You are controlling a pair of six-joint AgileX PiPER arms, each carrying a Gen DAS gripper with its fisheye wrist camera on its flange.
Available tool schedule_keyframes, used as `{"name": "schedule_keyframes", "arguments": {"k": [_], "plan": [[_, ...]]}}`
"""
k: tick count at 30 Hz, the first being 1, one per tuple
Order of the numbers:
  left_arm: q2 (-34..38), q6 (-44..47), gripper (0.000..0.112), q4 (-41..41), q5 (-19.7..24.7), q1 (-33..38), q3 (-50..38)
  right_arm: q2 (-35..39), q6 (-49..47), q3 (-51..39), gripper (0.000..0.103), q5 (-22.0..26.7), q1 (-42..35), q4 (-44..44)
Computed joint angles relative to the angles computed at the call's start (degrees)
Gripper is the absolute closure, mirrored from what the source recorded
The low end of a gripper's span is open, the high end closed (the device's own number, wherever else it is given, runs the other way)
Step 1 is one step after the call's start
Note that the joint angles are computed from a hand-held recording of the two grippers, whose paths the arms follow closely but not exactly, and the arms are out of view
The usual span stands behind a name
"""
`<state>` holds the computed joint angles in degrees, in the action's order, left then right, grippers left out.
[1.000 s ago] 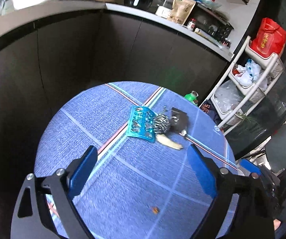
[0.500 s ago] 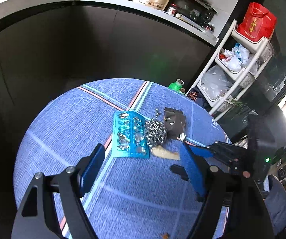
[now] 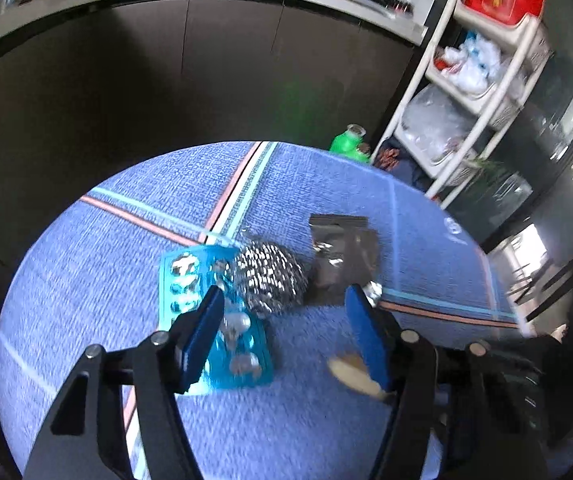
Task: Collect trash
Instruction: 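Grasp the steel wool scrubber with the left gripper while the right grasps the peanut shell, then carry the scrubber and peanut shell over the white bin and open both grippers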
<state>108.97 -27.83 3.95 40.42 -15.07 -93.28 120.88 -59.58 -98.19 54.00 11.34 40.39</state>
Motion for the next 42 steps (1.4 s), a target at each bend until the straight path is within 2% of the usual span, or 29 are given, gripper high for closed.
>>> {"name": "schedule_keyframes", "arguments": {"k": [4, 6, 7, 9, 10, 13, 16, 19, 22, 24, 25, 30, 33, 34, 35, 38, 42], "plan": [[2.75, -0.5, 0.051, -1.13, 0.83, 0.7, -3.27, -4.36, -2.97, 6.2, 0.09, -1.18, -2.22, 3.35], [4.14, -1.02, 0.062, -1.53, 1.9, 1.03, -4.97, -6.02, -3.98, 8.79, 0.09, -1.81, -3.12, 4.31], [5.09, -1.06, 0.071, -1.83, 2.98, 1.16, -6.32, -6.61, -4.11, 9.69, 0.09, -1.73, -3.59, 4.83], [5.81, -1.53, 0.074, -1.57, 3.21, 1.13, -7.32, -7.44, -4.46, 11.44, 0.09, -1.91, -4.07, 5.59], [5.89, -1.66, 0.079, -1.51, 3.3, 1.13, -7.65, -8.07, -4.6, 12.15, 0.09, -1.79, -4.49, 5.71], [2.73, -2.2, 0.104, -2.23, 1.07, 1.09, -4.26, -9.09, -5.14, 13.46, 0.09, -1.73, -5.5, 6.37], [-3.39, -2.17, 0.104, -2.63, -3.08, -0.24, 2.26, -11.02, -6.13, 15.15, 0.09, -1.34, -6.93, 7.64], [-7.74, -3.3, 0.105, -1.27, -4.07, -2.62, 6.22, -13.11, -7.22, 17.19, 0.09, -1.06, -8.67, 8.74], [-10.7, -7.66, 0.105, 2.0, -4.29, -5.7, 8.85, -15.74, -8.77, 19.66, 0.09, -0.17, -11.03, 10.39], [-14.97, -10.64, 0.105, 3.44, -7.25, -7.87, 13.89, -18.04, -10.27, 21.9, 0.09, 0.33, -12.85, 11.34], [-15.93, -13.22, 0.105, 5.8, -7.38, -9.61, 14.92, -19.16, -11.12, 23.0, 0.09, 0.97, -14.13, 11.75], [-17.25, -23.16, 0.102, 13.66, -4.58, -19.44, 19.21, -23.16, -13.83, 27.3, 0.09, 3.24, -19.56, 12.3], [-16.12, -29.61, 0.076, 17.45, -1.2, -23.68, 19.79, -24.94, -15.27, 29.17, 0.09, 4.5, -22.33, 12.58], [-15.84, -30.44, 0.063, 18.12, -0.61, -24.32, 19.82, -25.51, -15.76, 29.7, 0.09, 4.87, -23.11, 12.8], [-15.48, -30.56, 0.059, 18.17, 0.23, -25.07, 19.58, -26.05, -16.25, 30.18, 0.09, 5.35, -23.87, 13.01], [-14.27, -29.05, 0.054, 17.24, 2.79, -26.4, 17.65, -27.17, -17.72, 31.18, 0.09, 6.42, -25.95, 14.06], [-12.21, -25.39, 0.055, 15.44, 6.08, -27.31, 14.78, -27.77, -18.6, 31.76, 0.09, 7.64, -27.89, 15.0]]}}
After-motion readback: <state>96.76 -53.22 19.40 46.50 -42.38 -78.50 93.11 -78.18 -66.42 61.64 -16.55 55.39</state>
